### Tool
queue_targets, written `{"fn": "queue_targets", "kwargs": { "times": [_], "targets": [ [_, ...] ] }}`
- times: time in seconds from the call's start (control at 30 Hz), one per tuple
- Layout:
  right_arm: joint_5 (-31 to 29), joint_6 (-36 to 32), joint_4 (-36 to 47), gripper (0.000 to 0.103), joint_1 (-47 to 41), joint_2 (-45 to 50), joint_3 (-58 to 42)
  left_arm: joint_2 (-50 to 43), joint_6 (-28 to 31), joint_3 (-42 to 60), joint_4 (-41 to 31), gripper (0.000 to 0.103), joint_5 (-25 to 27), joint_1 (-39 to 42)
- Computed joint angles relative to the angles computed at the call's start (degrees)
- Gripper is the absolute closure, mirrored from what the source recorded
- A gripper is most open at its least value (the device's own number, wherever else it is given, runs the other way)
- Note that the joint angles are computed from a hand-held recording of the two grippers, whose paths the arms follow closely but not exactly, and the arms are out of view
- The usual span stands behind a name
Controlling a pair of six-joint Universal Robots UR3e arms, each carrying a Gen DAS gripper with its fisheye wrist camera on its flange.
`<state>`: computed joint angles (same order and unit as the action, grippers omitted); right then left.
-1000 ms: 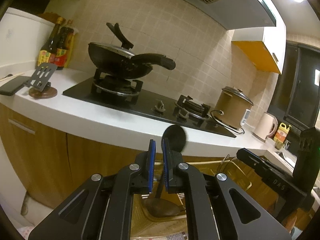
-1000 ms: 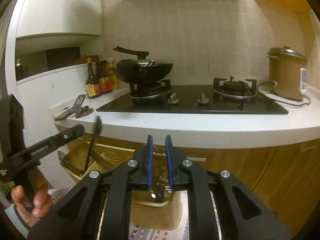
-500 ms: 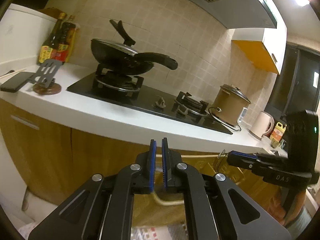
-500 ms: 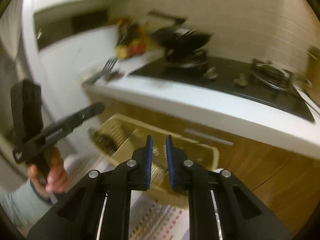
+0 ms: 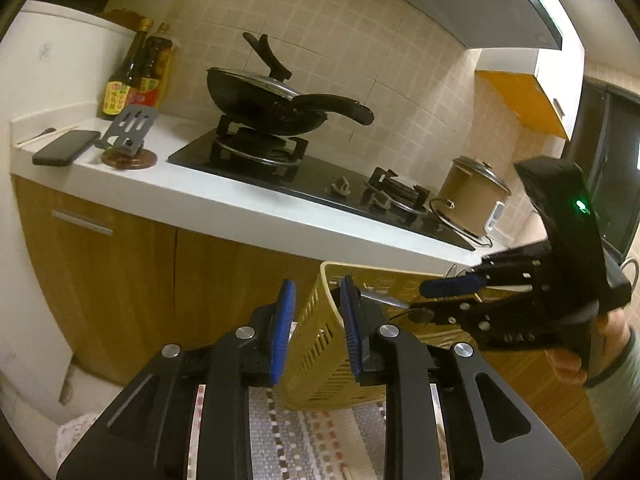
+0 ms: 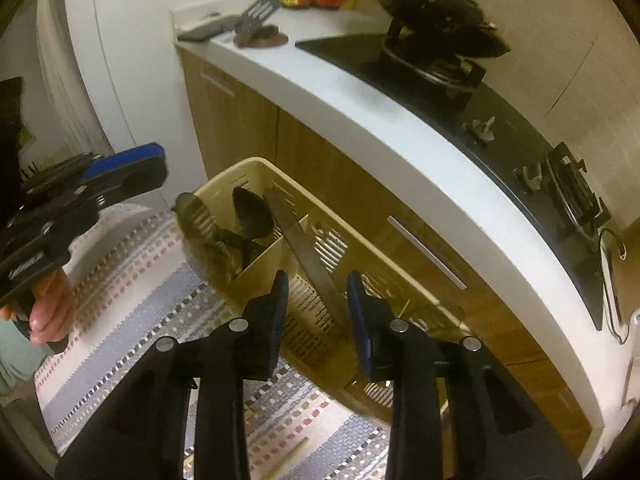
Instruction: Organize utensils
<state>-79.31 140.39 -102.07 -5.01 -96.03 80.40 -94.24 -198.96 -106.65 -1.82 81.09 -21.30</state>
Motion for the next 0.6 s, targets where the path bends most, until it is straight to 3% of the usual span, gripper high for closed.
{"fn": "queue_targets", "kwargs": {
  "times": [0.23,0.33,0.5,0.6],
  "targets": [
    [-4.04,1.67,8.24,0.076,3.28,11.37,-12.98,-0.27,0.08,-0.43,0.1,0.08,-1.37,1.03],
    [-3.38,1.61,10.69,0.082,3.25,13.77,-16.22,-0.68,0.08,-0.56,0.14,0.08,-1.81,1.42],
    [-2.94,-0.17,2.89,0.085,2.9,7.25,-8.05,-1.36,0.15,-0.6,0.49,0.08,-2.02,1.49],
    [3.11,-0.06,-0.35,0.086,-1.88,0.27,-1.99,-1.54,0.28,-0.58,0.68,0.08,-1.83,1.17]
  ]
}}
